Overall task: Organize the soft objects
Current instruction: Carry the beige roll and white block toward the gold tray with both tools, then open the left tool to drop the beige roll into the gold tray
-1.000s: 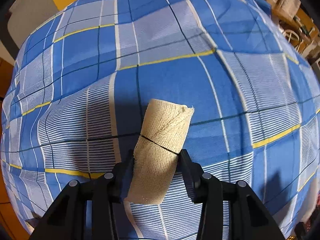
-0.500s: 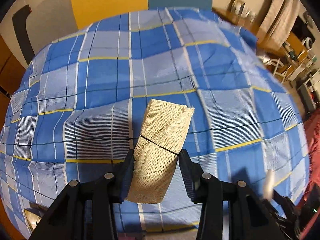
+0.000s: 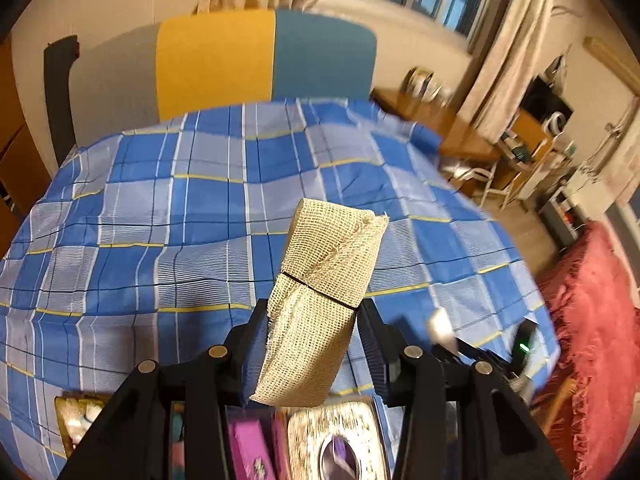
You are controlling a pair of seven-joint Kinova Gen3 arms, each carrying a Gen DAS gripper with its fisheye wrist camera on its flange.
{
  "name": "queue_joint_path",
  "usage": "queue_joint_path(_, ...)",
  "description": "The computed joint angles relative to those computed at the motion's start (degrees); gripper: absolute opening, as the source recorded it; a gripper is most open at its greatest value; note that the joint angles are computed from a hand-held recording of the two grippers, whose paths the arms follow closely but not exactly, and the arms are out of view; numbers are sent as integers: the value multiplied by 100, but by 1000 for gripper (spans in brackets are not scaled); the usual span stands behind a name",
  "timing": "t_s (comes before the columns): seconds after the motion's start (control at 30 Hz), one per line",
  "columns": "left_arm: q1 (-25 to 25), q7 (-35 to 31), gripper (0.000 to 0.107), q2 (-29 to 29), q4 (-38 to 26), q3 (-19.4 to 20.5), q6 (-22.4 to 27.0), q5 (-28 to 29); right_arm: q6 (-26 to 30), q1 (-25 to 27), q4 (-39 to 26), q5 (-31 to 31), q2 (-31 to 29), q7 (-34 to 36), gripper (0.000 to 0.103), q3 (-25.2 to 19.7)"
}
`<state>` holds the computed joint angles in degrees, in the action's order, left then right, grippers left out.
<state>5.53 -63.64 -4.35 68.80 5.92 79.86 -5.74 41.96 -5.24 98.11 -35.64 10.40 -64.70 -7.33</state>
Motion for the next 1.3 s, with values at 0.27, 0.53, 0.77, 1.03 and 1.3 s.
queue_joint_path(0.27, -273, -257, 44, -1472, 676, -218, 275, 227, -168, 7, 113, -12, -79, 1, 64, 25)
queue_joint_path(0.53, -516, -615, 44, -2706, 2162, -628, 466, 793, -353, -114, 197, 236, -146, -127, 64, 28)
queue_joint_path(0.77, -674, -733, 44, -3337, 3631, -948, 567, 1149, -555, -144, 301, 277, -236, -104, 64, 22)
queue_joint_path(1.03, -874, -717, 44, -3611, 4661, -1224, 390, 1493, -632, -144, 330, 276, -240, -110, 64, 24)
queue_joint_path(1.3, -914, -775, 47, -3528, 5147, -1178, 134, 1728, -892, -107, 455, 114, -329, 41, 64, 31)
